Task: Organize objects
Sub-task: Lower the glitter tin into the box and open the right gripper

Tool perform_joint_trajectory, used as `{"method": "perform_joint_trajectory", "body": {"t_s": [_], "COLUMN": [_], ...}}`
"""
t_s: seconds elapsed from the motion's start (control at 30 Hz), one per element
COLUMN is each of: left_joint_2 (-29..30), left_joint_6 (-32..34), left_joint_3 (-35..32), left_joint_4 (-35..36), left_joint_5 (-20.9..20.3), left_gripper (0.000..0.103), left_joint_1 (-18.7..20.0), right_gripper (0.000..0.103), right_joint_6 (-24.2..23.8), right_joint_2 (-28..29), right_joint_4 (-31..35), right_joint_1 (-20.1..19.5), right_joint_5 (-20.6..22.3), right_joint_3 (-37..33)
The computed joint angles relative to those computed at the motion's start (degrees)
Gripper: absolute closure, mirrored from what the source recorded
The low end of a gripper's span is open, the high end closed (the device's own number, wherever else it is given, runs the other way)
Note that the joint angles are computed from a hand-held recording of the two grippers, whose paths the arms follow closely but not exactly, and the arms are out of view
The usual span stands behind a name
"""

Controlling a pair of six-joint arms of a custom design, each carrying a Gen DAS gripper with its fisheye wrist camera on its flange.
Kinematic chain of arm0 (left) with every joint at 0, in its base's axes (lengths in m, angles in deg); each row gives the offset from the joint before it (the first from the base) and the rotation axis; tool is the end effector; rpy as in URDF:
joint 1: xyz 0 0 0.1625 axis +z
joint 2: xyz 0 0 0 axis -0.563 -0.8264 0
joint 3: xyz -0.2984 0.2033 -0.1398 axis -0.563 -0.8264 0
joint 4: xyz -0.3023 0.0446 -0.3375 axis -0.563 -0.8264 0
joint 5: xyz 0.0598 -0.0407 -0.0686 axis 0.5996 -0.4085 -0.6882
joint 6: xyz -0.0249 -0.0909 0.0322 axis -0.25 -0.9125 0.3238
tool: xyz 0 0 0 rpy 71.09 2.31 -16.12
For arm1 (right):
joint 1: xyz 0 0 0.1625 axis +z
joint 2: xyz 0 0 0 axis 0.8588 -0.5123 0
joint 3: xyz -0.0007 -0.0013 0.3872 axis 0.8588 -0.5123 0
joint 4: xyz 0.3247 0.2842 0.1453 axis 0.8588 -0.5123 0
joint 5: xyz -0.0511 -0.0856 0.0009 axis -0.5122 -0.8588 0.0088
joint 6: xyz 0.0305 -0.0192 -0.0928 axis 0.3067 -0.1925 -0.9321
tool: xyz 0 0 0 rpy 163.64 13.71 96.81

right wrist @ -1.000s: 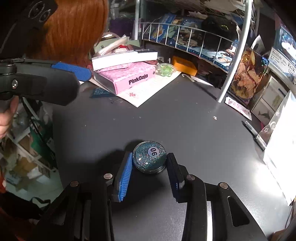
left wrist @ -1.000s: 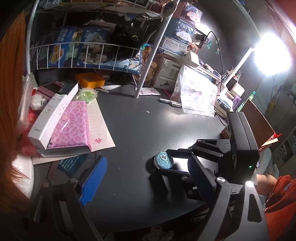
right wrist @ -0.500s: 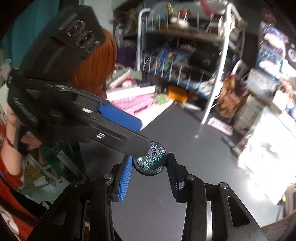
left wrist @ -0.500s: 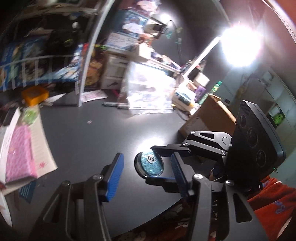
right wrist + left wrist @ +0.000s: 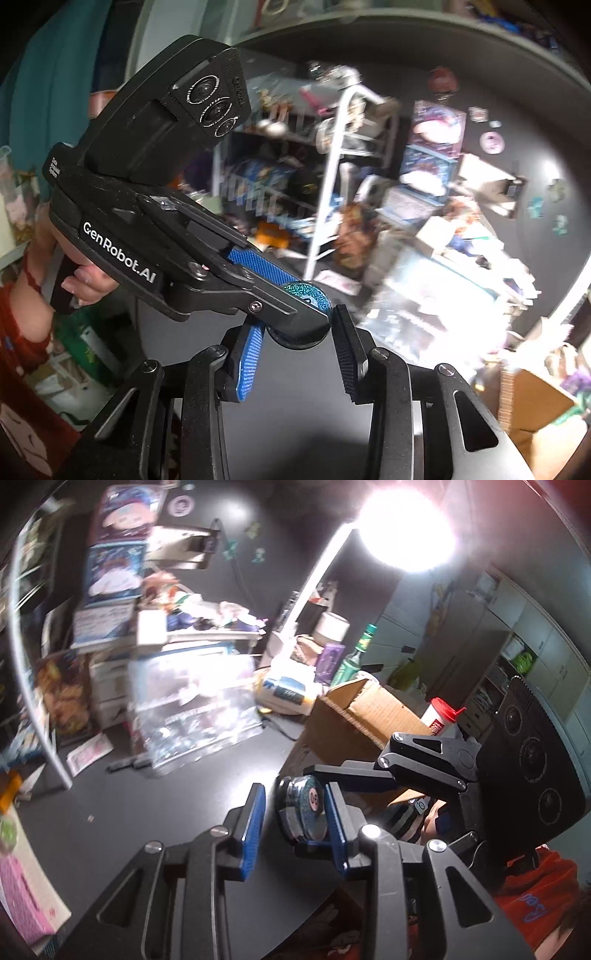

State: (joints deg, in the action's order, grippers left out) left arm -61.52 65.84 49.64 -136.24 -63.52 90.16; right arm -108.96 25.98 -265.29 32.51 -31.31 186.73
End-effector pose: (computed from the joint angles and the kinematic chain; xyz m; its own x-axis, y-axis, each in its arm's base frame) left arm -0.3109 -0.6968 0.0620 -0.5893 0.8050 -0.0687 0.8000 0.5695 -0.1892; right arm 0.1328 -0.5723 0.1868 -0.5016 -0.4537 0.7366 -0.8517 0.4084 -0.3285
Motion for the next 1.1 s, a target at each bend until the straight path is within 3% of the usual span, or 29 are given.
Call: {"method": "perform_joint_trajectory", "body": {"t_s": [0.47, 0.93, 1.1], "left_joint_2": [14.24, 27.04, 27.89], "left_joint_6": [3.30, 0.84, 0.90], "left_joint_3": [-17.17, -34.06, -34.76], "left_joint_4": [9.83, 21.68, 22.43], "left_joint_5": [-4.98, -5.39, -3.80], "left_gripper": [0.084, 0.087, 0.082], "left_joint_1": [-6.22, -7.09, -7.38], "right_gripper": [0.070, 0.070, 0.070], "right_joint_6": [3.35, 10.45, 11.66], "right_joint_2": [-11.09, -16.31, -15.38], "right_joint_4": [-5.67, 5.80, 7.39], "right_joint_1": [-4.69, -9.89, -9.38], "right_joint_5": [-3.13, -5.56, -9.80], "right_joint_3": [5.08, 3.40, 2.31]}}
